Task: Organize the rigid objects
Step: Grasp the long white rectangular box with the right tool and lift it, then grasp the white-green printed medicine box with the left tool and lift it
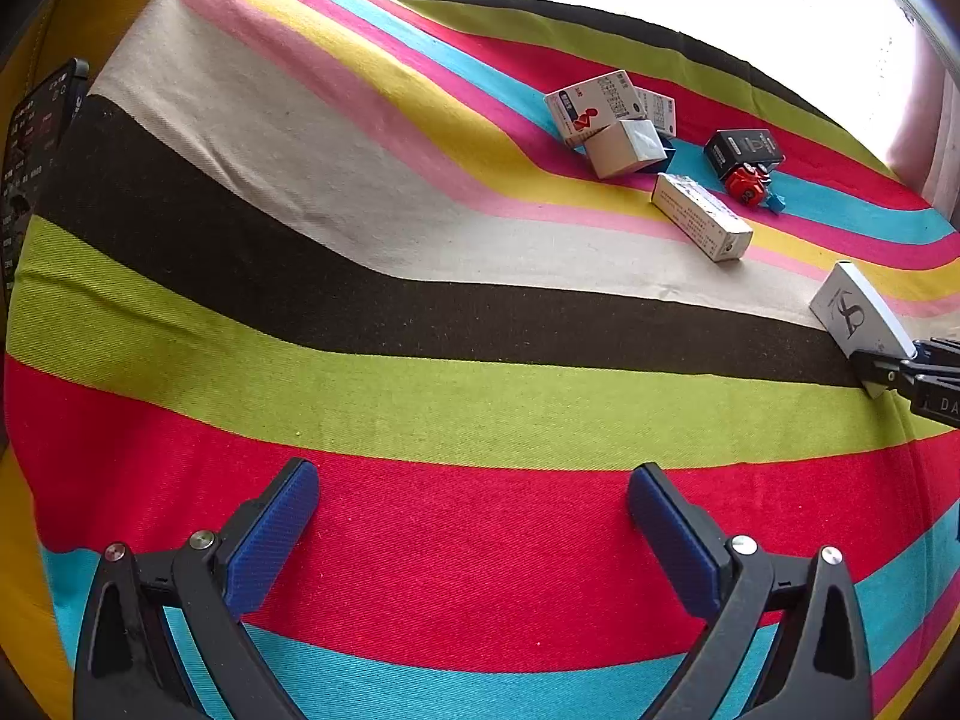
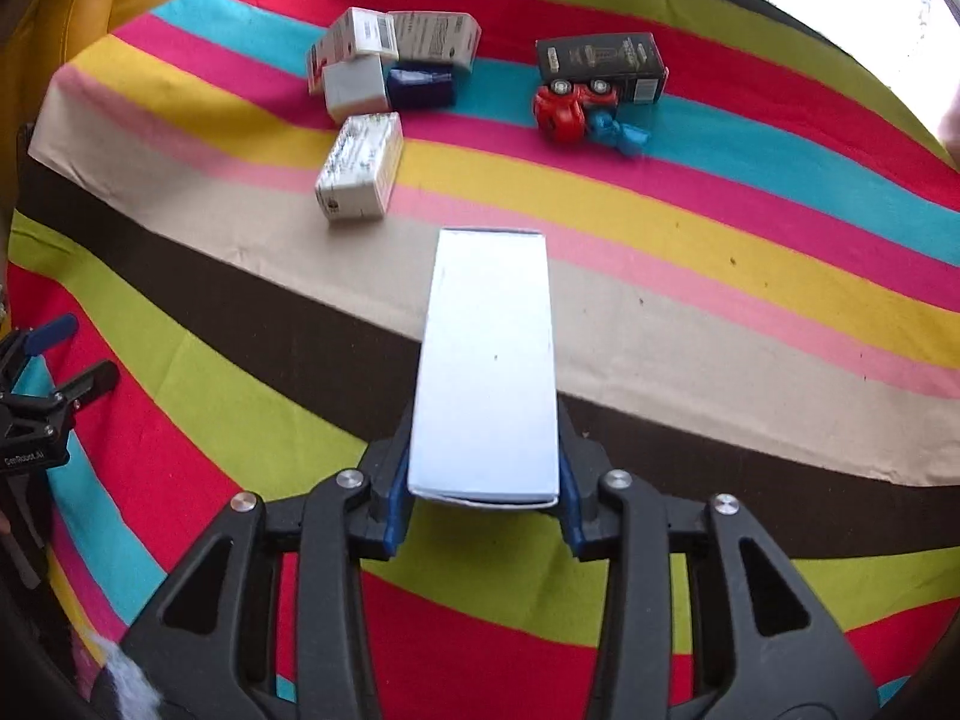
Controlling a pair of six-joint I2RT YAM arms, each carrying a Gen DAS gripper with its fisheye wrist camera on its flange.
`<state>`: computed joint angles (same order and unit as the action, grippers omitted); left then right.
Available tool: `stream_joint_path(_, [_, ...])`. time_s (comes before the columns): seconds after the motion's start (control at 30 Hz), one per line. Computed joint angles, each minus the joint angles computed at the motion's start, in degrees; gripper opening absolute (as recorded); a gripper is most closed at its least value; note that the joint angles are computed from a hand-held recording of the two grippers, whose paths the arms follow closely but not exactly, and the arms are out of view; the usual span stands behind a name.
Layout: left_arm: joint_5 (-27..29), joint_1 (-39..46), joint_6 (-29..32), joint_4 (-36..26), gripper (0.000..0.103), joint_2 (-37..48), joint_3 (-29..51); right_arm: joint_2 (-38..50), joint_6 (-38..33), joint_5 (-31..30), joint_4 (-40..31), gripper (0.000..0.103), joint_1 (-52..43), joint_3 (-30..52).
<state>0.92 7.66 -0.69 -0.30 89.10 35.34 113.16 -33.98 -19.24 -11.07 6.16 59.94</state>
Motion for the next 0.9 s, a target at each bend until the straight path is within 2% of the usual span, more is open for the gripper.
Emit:
stream_joint_path(0.13, [0.0,0.0,0.1,0.3,0.103,0.3,0.0,1.0,3.2,-1.4,3.1,0.053,0.1,0.3])
stream_joint_path(0.2, [-0.1,-0.1,0.1,0.3,0.103,0.6,0.2,3.2,5.3,-1.9,6.3,0.054,0.9,1.3])
stream_joint_path(0.23, [-0.1,0.0,0.1,0.3,0.103,0.6,0.3,2.9,5.3,0.1,9.6,0.043,1.5,-0.4])
stream_joint_path(0.27, [-0.3,-0.3,-0.1,0.4,0.103,0.5,0.0,1.9,4.9,1.3,12.0,0.039,1.8,-2.3])
stream_joint_path(0.37, [-2.8,-1.9,-3.6,-2.8,0.103,1.2,2.0,0.9,5.3,0.9,15.8,0.039,1.3,-5.7])
stream_joint_path(0.4, [-4.5,-3.5,-6.6,-5.6,0.103,2.3,4.2,0.8,5.3,0.7,16.3,0.039,1.2,-6.0])
stream_joint_path(0.47, [-4.3,-7.0,-9.4,-8.4,0.103,5.5,8.7,0.9,5.5,0.2,15.6,0.039,1.0,-5.5])
stream_joint_path(0.6, [-4.9,-14.2,-14.0,-9.4,0.103,15.6,20.2,1.0,5.6,0.1,15.4,0.039,1.0,-5.3])
stream_joint_path(0.73, [-6.4,-17.6,-19.8,-11.4,0.103,27.3,35.7,2.0,6.0,-0.5,15.0,0.04,1.1,-4.2])
stream_joint_path(0.8, [-7.3,-18.3,-21.0,-13.5,0.103,32.8,43.8,2.2,6.2,-0.6,14.9,0.04,1.1,-4.0])
stream_joint_path(0.9, [-14.0,-19.7,-19.2,-18.8,0.103,39.7,53.9,2.3,6.2,-0.7,15.0,0.04,1.0,-3.9])
